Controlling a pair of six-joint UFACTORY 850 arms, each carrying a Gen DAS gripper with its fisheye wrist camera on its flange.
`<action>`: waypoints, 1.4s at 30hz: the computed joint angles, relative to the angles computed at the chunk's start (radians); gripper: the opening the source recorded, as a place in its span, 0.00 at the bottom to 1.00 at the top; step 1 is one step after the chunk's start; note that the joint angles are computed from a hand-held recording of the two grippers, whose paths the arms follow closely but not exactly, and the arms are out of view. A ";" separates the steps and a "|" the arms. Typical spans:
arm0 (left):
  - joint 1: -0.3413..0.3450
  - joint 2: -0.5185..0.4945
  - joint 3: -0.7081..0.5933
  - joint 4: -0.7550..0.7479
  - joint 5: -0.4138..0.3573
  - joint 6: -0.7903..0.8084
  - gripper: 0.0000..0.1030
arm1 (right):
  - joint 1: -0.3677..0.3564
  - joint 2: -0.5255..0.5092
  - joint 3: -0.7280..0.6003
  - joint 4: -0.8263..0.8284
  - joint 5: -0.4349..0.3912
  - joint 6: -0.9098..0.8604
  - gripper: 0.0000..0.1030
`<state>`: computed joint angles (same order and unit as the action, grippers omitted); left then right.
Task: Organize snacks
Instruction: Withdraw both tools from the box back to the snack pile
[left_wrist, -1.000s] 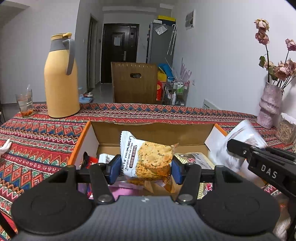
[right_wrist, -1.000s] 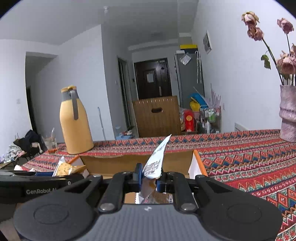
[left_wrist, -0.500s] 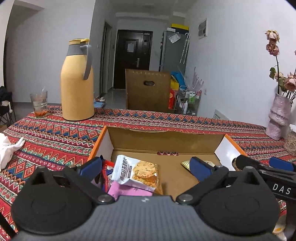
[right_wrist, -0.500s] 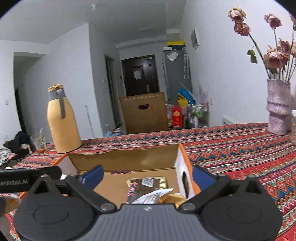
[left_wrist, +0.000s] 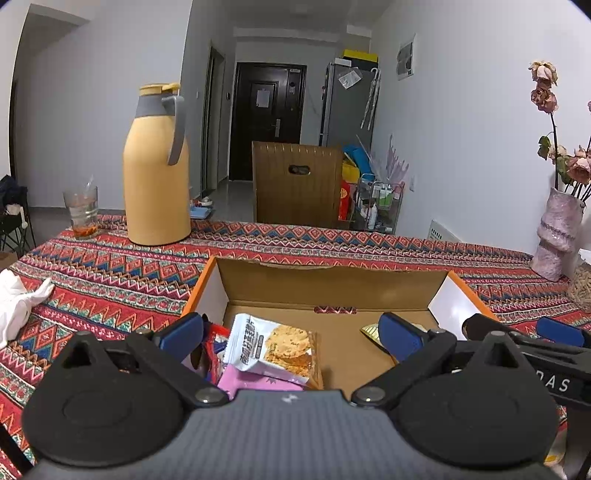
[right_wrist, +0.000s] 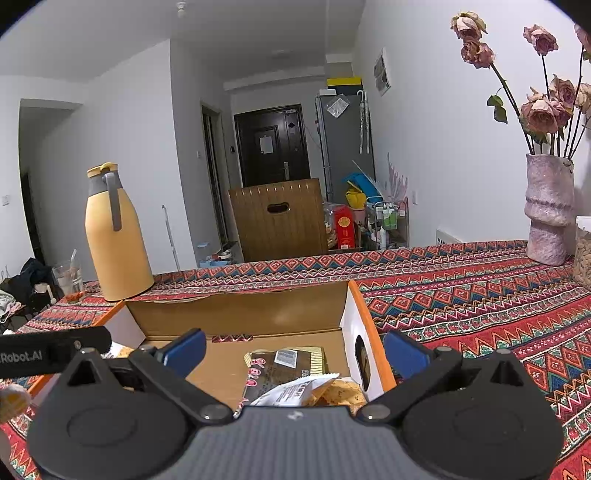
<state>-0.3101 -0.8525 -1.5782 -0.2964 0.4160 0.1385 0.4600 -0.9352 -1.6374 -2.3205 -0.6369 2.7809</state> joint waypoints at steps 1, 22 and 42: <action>-0.001 0.005 0.004 -0.003 0.003 0.001 1.00 | 0.002 0.002 0.001 0.005 -0.004 -0.006 1.00; 0.008 0.168 0.234 -0.009 0.107 0.027 1.00 | 0.056 0.152 0.226 0.040 -0.096 0.000 1.00; 0.065 0.185 0.367 0.048 0.059 0.028 1.00 | 0.091 0.178 0.331 0.154 -0.001 -0.073 1.00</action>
